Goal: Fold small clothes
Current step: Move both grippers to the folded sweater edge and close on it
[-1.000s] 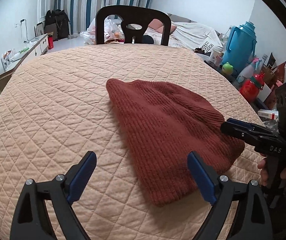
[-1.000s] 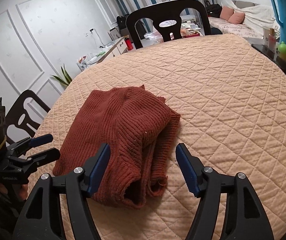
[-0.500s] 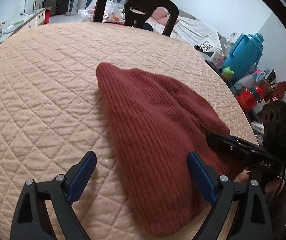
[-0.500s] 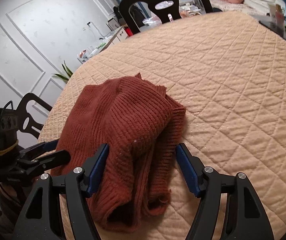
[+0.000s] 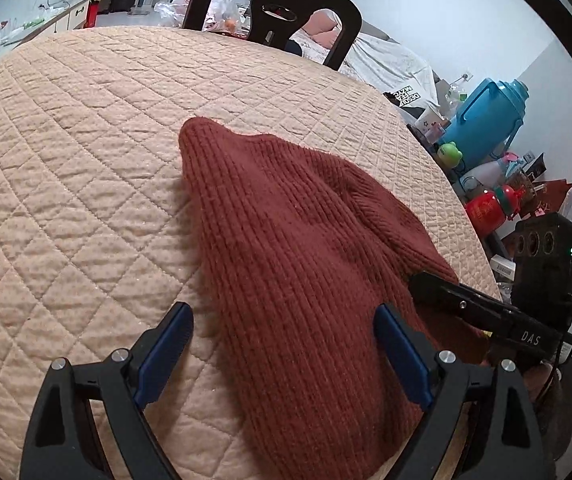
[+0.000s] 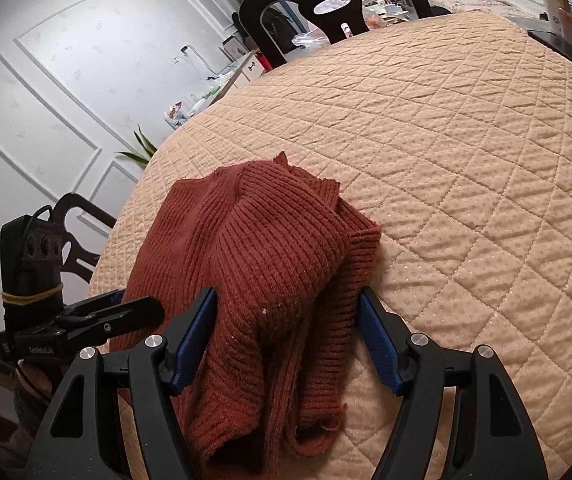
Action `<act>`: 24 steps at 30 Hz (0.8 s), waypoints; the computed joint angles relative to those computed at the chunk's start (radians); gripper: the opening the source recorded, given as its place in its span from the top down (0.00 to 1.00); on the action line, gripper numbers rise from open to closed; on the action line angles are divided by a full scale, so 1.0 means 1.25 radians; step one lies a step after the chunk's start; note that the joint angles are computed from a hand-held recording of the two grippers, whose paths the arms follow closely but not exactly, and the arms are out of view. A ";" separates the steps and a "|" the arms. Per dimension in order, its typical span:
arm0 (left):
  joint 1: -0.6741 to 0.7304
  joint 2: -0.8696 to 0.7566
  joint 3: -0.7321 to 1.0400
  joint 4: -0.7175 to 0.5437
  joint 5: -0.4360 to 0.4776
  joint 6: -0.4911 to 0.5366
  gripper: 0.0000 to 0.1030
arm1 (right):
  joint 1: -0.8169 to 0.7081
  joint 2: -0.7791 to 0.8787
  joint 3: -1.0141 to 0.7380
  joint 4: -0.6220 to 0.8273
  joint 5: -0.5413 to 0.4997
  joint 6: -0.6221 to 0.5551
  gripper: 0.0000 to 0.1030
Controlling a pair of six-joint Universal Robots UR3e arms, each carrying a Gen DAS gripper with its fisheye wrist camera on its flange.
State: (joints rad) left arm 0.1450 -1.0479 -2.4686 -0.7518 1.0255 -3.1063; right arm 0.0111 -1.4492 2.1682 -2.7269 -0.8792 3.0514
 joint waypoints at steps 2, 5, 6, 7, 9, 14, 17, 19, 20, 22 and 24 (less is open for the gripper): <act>0.004 0.000 -0.003 0.004 -0.004 -0.001 0.10 | -0.002 0.005 -0.002 0.004 0.010 -0.004 0.32; -0.010 -0.010 0.000 0.019 0.008 -0.007 0.15 | 0.003 0.006 -0.005 0.003 0.008 -0.005 0.32; -0.007 -0.007 -0.001 0.018 0.010 -0.007 0.16 | 0.003 0.007 -0.005 0.005 0.010 -0.007 0.34; -0.004 -0.006 -0.001 0.018 0.007 -0.009 0.17 | 0.003 0.007 -0.005 0.005 0.011 -0.007 0.35; 0.003 -0.003 -0.002 0.013 0.001 -0.006 0.19 | 0.000 0.012 -0.006 0.008 0.020 -0.009 0.40; 0.013 0.002 -0.004 0.005 -0.005 0.002 0.21 | -0.012 0.013 -0.002 0.022 0.043 -0.015 0.45; 0.020 0.003 -0.004 -0.003 -0.020 0.010 0.31 | -0.010 0.011 0.000 0.020 0.043 -0.016 0.47; 0.020 -0.003 -0.002 -0.005 -0.027 0.010 0.34 | -0.010 0.013 -0.001 0.020 0.046 -0.015 0.51; 0.011 -0.013 0.001 0.008 -0.020 0.000 0.34 | -0.008 0.013 0.000 0.017 0.042 -0.014 0.52; 0.008 -0.017 0.002 0.015 -0.018 -0.007 0.35 | -0.004 0.010 0.001 0.013 0.038 -0.012 0.54; 0.009 -0.018 0.001 0.016 -0.019 -0.009 0.38 | -0.002 0.009 0.002 0.010 0.036 -0.008 0.56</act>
